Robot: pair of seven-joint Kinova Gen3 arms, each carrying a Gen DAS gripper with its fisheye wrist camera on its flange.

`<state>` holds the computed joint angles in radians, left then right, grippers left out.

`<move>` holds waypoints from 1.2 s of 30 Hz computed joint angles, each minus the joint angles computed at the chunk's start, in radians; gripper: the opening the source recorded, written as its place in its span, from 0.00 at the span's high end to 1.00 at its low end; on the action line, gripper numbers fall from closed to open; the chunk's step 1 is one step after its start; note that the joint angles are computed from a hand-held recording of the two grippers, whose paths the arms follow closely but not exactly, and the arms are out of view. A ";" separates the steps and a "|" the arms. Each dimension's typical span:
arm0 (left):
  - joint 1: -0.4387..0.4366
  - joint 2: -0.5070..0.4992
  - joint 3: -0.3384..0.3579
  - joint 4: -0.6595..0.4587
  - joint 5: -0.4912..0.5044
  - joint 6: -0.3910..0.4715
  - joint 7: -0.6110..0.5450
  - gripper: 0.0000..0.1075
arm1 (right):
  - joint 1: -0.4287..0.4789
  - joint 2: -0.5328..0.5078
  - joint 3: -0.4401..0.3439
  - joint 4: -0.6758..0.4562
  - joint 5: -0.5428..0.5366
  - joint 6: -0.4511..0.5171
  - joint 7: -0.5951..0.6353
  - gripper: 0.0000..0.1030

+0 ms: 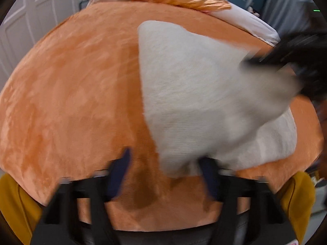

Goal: Fold small clothes

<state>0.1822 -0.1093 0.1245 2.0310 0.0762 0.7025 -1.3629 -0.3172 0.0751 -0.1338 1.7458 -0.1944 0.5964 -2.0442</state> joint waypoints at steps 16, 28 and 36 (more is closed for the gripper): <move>0.043 0.061 0.032 -0.044 -0.004 0.100 0.044 0.91 | 0.115 -0.199 0.117 0.591 -0.451 -0.356 0.305 0.85; 0.037 -0.119 -0.018 -0.068 0.154 0.082 -0.100 0.79 | 0.534 -0.110 -0.135 0.406 -0.641 -0.139 0.603 0.48; 0.042 -0.011 0.043 -0.152 0.104 0.066 -0.003 0.75 | 0.566 0.043 -0.237 0.305 -0.526 -0.146 0.572 0.49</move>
<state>0.2239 -0.1200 0.1671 1.8787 0.1803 0.7690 -1.3659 0.2492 0.1178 -0.3708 2.0503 -0.7203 0.4504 -1.4725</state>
